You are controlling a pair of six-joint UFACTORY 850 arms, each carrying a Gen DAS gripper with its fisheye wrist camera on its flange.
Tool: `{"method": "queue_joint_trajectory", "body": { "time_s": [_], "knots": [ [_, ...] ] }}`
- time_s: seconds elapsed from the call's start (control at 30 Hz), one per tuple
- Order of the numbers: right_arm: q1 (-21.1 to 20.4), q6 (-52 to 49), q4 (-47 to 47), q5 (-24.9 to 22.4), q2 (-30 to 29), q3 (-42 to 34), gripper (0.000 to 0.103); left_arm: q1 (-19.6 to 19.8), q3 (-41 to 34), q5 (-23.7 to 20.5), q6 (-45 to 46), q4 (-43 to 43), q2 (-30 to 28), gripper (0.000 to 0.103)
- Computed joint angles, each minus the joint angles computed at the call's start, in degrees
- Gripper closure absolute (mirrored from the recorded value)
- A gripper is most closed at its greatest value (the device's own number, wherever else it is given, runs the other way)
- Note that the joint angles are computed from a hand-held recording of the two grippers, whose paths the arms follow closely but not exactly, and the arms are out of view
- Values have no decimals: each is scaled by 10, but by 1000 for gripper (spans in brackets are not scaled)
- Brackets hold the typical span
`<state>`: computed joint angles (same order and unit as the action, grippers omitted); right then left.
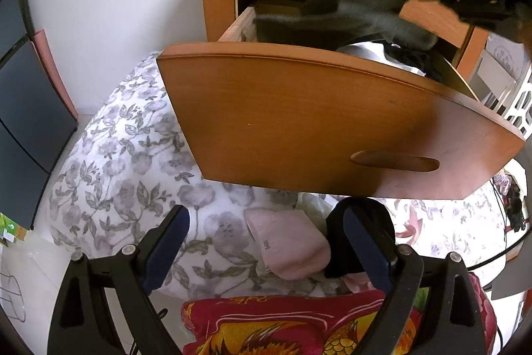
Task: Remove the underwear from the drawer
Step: 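Lift the dark grey garment up out of the drawer with the right tool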
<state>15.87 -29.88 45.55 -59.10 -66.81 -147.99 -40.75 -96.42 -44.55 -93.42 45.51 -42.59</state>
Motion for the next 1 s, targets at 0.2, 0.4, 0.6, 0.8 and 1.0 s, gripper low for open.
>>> {"method": "queue_joint_trajectory", "body": {
  "time_s": [0.2,0.4,0.6,0.8,1.0],
  "knots": [
    [-20,-86,105,25,84,128,96,-1,-4,-9,3,-3,-2,9],
    [-38,-157,182,37,152,220,96,-1,-8,-16,8,-6,-5,9],
    [-57,-223,255,33,215,296,96,-2,-12,-25,10,-8,-6,9],
    [-73,-287,311,27,276,363,96,-5,-16,-38,8,-4,-9,9],
    [-89,-359,359,22,344,434,96,-7,-19,-47,4,-3,-10,9]
  ]
}}
